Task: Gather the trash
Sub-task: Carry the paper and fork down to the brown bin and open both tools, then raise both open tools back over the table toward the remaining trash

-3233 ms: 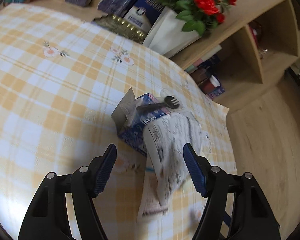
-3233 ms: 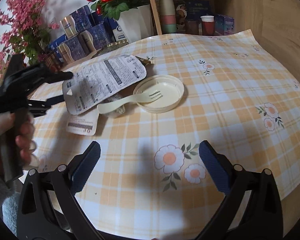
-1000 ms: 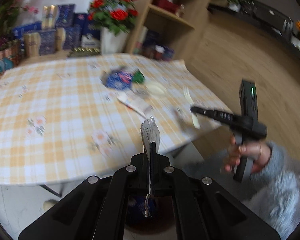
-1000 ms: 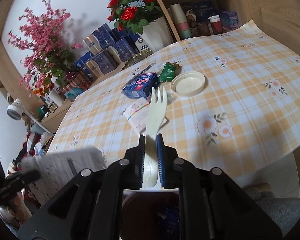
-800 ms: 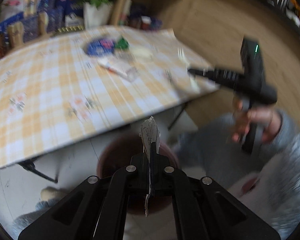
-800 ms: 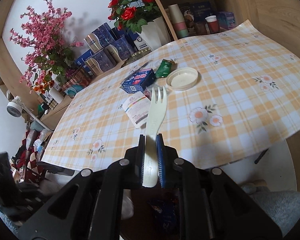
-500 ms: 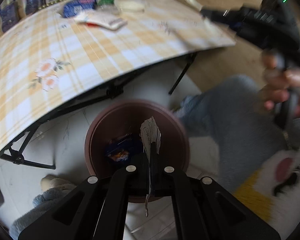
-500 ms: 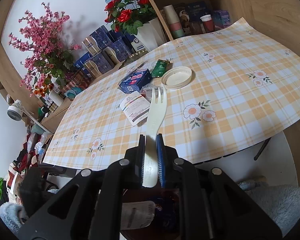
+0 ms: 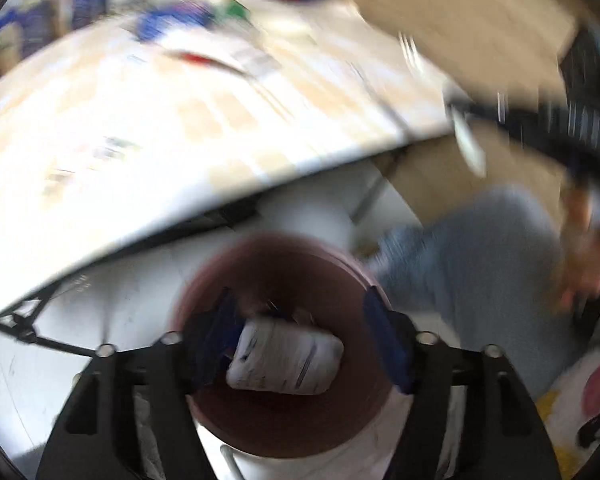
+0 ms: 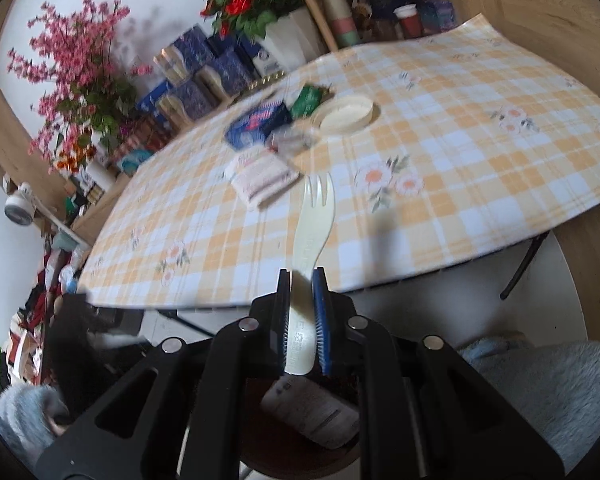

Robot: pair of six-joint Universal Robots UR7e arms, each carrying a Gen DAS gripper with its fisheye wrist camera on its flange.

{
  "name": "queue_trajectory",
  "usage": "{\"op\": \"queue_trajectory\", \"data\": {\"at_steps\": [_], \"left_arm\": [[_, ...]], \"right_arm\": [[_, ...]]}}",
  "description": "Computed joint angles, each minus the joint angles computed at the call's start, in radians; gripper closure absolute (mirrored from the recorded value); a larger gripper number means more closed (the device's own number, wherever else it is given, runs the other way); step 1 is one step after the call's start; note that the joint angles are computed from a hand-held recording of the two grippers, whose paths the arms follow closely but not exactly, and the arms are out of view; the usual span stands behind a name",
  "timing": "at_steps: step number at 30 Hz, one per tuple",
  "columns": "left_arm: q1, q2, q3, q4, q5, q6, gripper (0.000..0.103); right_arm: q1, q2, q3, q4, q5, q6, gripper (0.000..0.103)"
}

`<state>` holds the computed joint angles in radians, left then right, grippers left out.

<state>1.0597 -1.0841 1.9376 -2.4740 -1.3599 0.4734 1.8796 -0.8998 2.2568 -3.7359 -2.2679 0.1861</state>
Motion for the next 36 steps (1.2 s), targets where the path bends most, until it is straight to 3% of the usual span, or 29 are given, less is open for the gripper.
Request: {"op": "queue_trajectory", "data": {"at_steps": [3, 5, 11, 17, 22, 28, 34, 35, 36], "left_arm": [[0.007, -0.059, 0.036, -0.135, -0.009, -0.018, 0.015], [0.001, -0.092, 0.064, -0.218, 0.013, -0.026, 0.011], [0.002, -0.155, 0.145, -0.455, 0.101, -0.031, 0.006], [0.022, -0.157, 0.137, -0.499, 0.156, -0.091, 0.006], [0.038, -0.149, 0.120, -0.472, 0.161, -0.136, 0.006], [0.030, -0.141, 0.125, -0.461, 0.168, -0.120, 0.006], [0.023, -0.137, 0.132, -0.465, 0.172, -0.101, 0.006], [0.023, -0.137, 0.131, -0.465, 0.173, -0.102, 0.006], [0.022, -0.137, 0.132, -0.466, 0.175, -0.106, 0.006]], "right_arm": [[0.002, 0.024, -0.008, 0.045, 0.015, 0.011, 0.088], [0.006, 0.041, -0.020, 0.085, 0.033, 0.013, 0.088], [0.014, 0.083, -0.066, 0.218, 0.065, 0.014, 0.088], [0.000, 0.104, -0.100, 0.364, 0.088, 0.049, 0.088], [-0.029, 0.096, -0.102, 0.456, 0.098, 0.115, 0.088], [-0.051, 0.095, -0.116, 0.575, 0.096, 0.189, 0.088], [-0.048, 0.096, -0.130, 0.633, 0.080, 0.204, 0.087], [-0.048, 0.096, -0.131, 0.637, 0.081, 0.203, 0.080], [-0.048, 0.096, -0.131, 0.638, 0.080, 0.201, 0.055]]}}
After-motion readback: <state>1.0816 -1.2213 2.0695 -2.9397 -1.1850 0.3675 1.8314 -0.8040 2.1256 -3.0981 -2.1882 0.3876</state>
